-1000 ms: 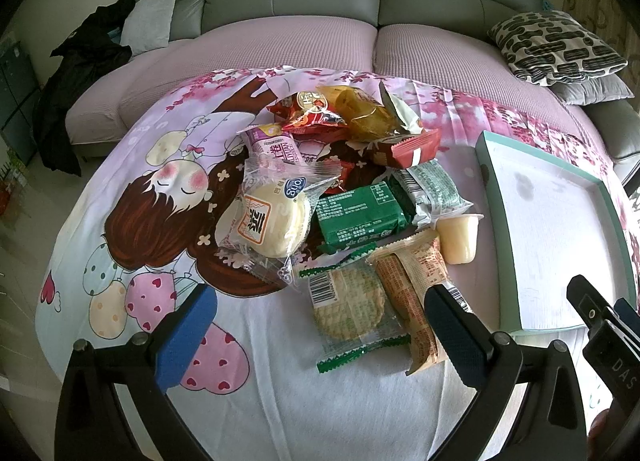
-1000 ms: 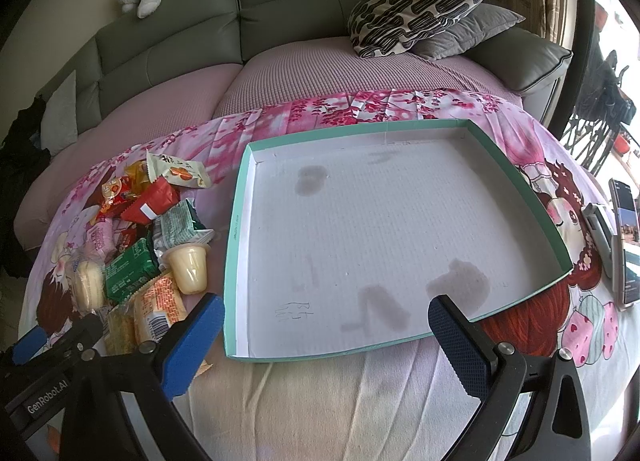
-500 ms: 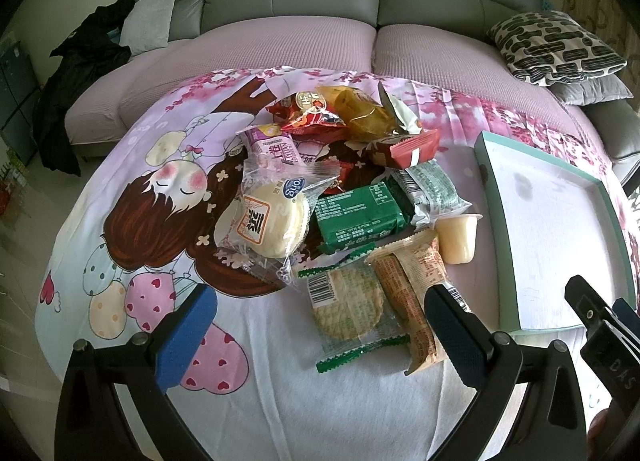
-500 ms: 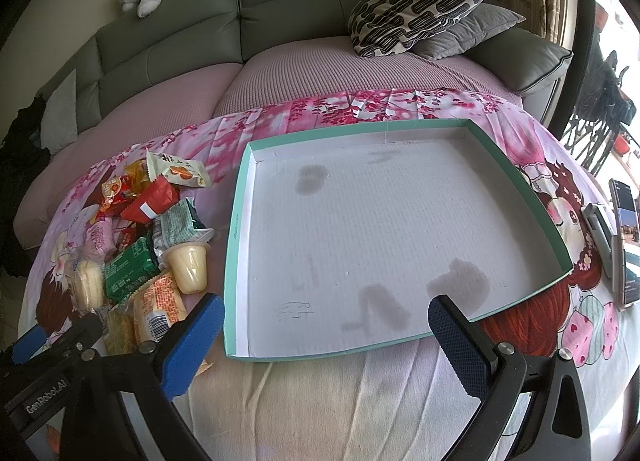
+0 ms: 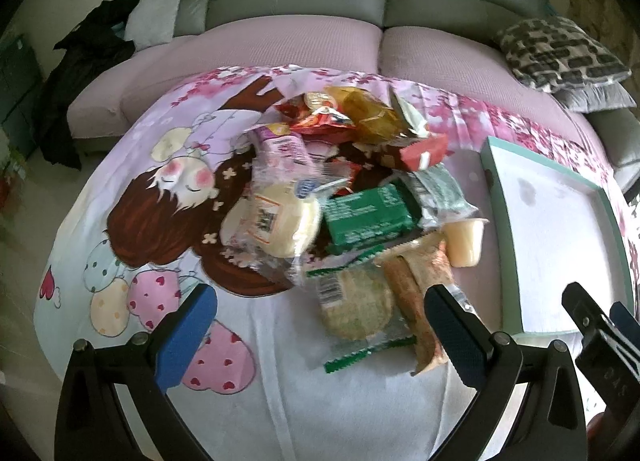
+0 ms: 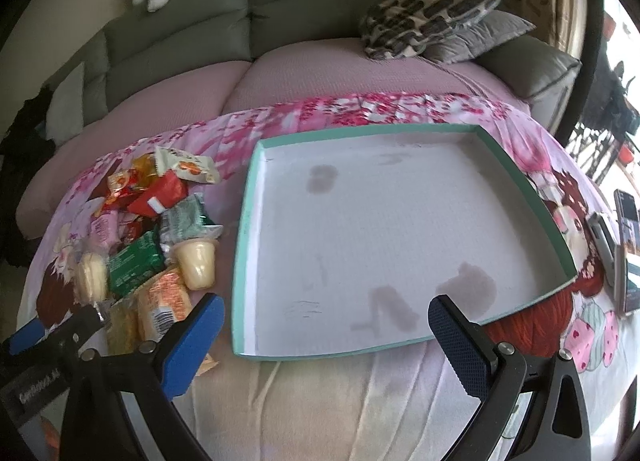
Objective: Organize snacks
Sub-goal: 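Reach the right gripper to the barcode bread roll while the left gripper approaches the round biscuit pack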
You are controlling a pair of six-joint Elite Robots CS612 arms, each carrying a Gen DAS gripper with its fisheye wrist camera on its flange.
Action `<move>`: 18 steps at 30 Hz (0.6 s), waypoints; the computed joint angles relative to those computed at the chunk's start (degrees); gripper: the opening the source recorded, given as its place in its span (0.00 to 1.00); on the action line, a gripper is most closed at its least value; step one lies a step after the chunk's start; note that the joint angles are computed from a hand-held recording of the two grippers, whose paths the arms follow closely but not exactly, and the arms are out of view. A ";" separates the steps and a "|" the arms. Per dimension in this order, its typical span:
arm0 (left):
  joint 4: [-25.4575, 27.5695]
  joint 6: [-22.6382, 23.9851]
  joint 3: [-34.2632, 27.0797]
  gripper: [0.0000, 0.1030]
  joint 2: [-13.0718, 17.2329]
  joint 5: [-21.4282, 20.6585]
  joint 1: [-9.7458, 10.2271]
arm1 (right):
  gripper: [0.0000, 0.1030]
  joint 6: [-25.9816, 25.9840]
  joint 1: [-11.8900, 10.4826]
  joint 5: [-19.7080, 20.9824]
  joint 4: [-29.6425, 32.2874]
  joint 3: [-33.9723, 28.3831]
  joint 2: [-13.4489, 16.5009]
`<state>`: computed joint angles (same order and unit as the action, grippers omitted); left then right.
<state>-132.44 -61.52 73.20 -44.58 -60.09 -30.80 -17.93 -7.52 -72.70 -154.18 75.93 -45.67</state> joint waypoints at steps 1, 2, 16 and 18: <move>0.55 -1.10 0.27 1.00 -0.23 0.25 0.09 | 1.00 -0.77 0.01 1.06 0.25 0.13 -0.10; 1.08 -1.94 0.50 1.00 -0.43 0.47 0.17 | 1.00 -1.66 0.00 2.30 0.84 0.17 -0.17; 4.19 -8.34 2.56 0.98 -1.26 -4.36 1.96 | 0.97 -13.97 2.20 8.48 6.26 1.88 -0.79; 2.51 -8.96 3.28 0.98 -1.35 -5.77 2.30 | 0.96 -14.74 2.28 9.43 7.45 1.33 -0.55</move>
<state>-129.93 -70.48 76.49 -45.93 -65.86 -28.50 -32.67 -5.24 -63.27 -146.73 77.26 -46.21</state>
